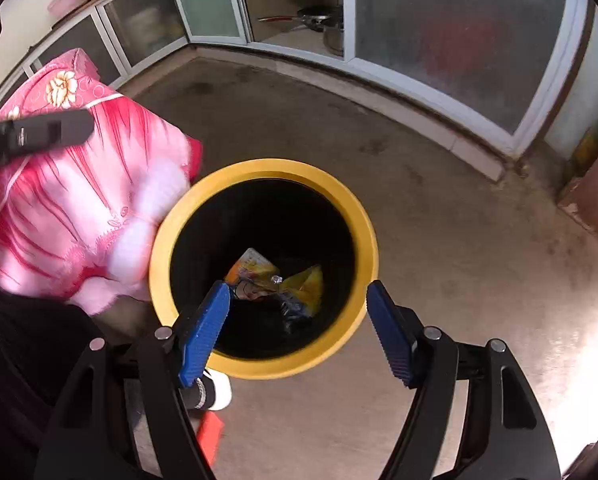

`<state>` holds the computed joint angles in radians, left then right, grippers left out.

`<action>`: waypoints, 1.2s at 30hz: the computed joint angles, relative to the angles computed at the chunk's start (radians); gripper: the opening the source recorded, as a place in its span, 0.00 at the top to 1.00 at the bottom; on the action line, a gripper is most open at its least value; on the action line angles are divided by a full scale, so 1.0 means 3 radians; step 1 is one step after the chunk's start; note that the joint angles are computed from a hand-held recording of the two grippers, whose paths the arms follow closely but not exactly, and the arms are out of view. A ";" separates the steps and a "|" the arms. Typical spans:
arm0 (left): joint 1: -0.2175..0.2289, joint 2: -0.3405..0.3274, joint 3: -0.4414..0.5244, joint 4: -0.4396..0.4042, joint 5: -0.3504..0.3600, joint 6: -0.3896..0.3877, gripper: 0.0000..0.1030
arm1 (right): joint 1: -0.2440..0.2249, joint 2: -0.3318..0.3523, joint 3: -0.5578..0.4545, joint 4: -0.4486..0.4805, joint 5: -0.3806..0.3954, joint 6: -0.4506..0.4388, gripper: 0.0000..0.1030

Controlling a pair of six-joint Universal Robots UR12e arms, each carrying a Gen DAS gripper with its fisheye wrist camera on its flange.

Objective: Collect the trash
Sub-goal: 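Carry both items over the yellow bin and open both grippers to drop them, then grasp the red paper cup with the left gripper while the right grasps the white dotted cup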

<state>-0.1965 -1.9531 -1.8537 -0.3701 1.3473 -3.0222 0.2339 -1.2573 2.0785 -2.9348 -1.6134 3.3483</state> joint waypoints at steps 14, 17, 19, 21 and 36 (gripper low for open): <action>0.0249 0.0579 -0.0427 0.0600 -0.0717 -0.0183 0.08 | 0.0153 -0.0395 0.0146 -0.0391 -0.0500 -0.0006 0.34; 0.0375 0.0803 -0.0613 0.0829 -0.0687 -0.0264 0.08 | 0.0239 -0.0398 0.0087 -0.0607 -0.0547 -0.0151 0.33; 0.0488 0.1009 -0.0778 0.0958 -0.0577 -0.0330 0.08 | 0.0295 -0.0378 0.0016 -0.0752 -0.0481 -0.0238 0.33; 0.0597 0.1177 -0.0904 0.1008 -0.0505 -0.0343 0.08 | 0.0365 -0.0331 -0.0090 -0.0867 -0.0359 -0.0338 0.32; 0.1933 0.2436 -0.1857 0.0805 0.1108 -0.0484 0.08 | 0.1019 0.0440 -0.1247 -0.0980 0.0103 -0.1037 0.33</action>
<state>0.3834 -1.2222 -2.4109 -0.1286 1.6796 -3.1673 0.5397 -1.1253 1.7045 -3.2289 -1.5824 3.0372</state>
